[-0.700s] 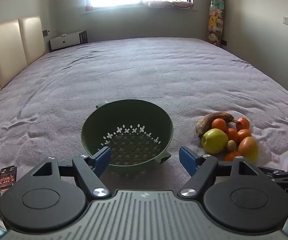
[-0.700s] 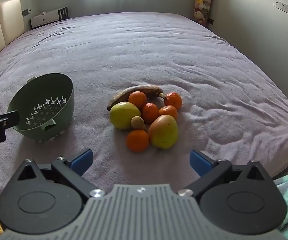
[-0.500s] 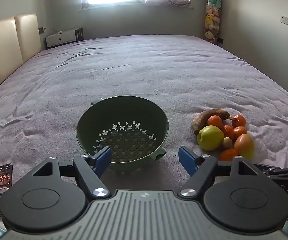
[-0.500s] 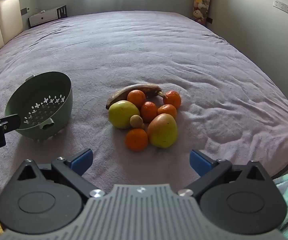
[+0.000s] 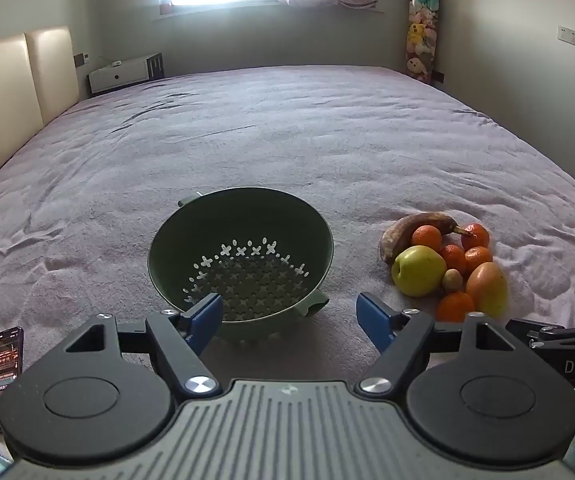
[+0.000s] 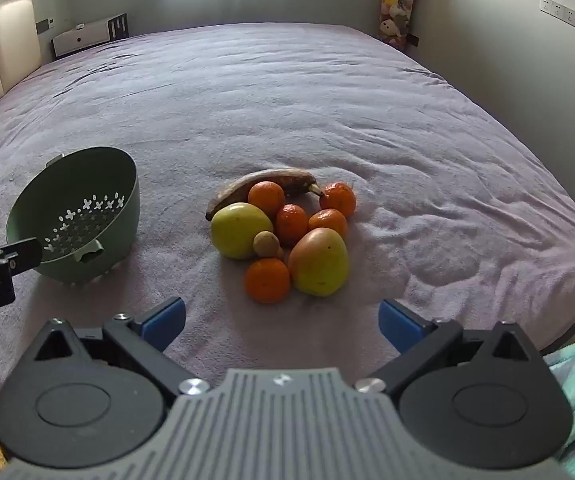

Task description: Organize fruits

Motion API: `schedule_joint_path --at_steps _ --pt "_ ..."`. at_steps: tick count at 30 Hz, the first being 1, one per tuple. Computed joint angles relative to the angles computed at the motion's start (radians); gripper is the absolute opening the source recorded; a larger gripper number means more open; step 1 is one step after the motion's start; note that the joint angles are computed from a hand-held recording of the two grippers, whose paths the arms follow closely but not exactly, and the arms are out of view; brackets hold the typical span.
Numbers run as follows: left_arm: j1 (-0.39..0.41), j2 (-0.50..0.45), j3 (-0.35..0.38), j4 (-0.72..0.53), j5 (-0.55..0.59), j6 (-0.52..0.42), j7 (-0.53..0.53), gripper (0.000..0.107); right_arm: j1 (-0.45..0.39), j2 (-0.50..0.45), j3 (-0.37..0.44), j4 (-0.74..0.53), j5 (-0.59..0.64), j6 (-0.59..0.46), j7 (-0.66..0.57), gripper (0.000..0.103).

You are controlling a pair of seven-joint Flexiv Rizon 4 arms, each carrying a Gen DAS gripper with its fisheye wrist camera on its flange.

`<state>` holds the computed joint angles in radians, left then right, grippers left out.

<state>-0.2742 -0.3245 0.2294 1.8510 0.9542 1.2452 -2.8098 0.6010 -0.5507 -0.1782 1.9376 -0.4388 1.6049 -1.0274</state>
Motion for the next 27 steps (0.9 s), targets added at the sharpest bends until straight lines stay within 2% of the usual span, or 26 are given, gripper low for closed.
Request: schedule_joint_path --at_steps 27 --pt "0.002 -0.008 0.004 0.007 -0.048 0.005 0.033 0.089 -0.012 0.001 0.01 -0.004 -0.009 -0.014 0.007 0.099"
